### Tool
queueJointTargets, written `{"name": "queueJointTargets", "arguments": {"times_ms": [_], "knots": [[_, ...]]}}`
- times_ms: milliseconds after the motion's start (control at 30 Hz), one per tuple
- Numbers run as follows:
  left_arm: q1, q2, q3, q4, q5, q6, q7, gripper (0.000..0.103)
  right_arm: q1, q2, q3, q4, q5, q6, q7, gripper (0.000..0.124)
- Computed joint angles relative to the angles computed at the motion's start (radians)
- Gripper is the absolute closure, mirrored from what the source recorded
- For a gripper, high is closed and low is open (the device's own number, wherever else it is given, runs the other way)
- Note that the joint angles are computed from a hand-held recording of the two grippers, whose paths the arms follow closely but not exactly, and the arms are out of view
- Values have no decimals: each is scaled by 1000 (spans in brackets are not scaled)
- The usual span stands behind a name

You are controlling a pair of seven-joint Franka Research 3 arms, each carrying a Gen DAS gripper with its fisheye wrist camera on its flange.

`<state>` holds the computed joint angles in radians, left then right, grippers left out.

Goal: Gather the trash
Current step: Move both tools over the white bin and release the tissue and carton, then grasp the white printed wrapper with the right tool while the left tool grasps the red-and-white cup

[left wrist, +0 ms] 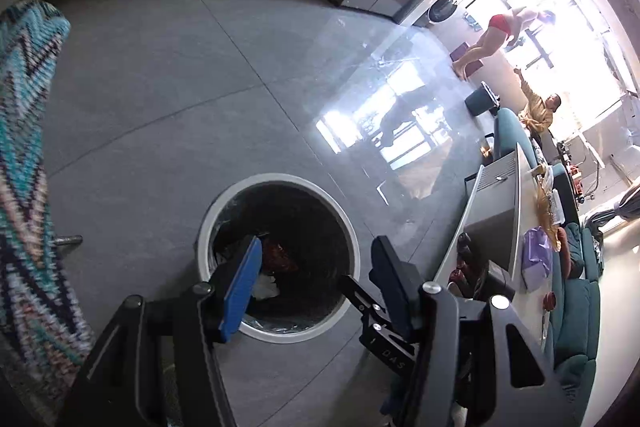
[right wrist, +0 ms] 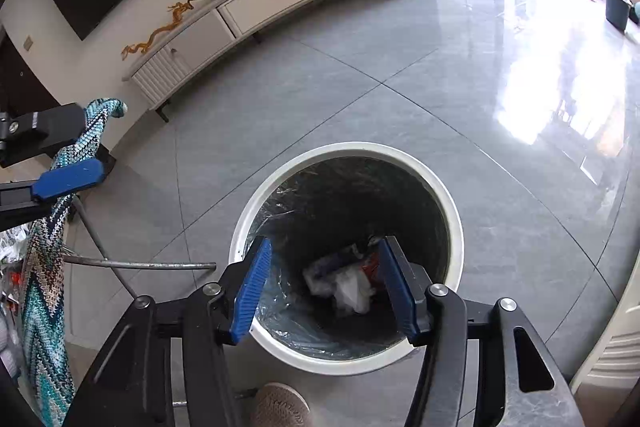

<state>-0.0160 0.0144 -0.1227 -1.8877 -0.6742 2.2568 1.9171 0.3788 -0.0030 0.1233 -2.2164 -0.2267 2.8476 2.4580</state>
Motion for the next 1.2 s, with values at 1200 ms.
{"name": "queueJointTargets", "arguments": {"times_ms": [1200], "knots": [[90,-876,634,-312,338,143,193,36,256,46,250,685,-581,-311,253,54]]}}
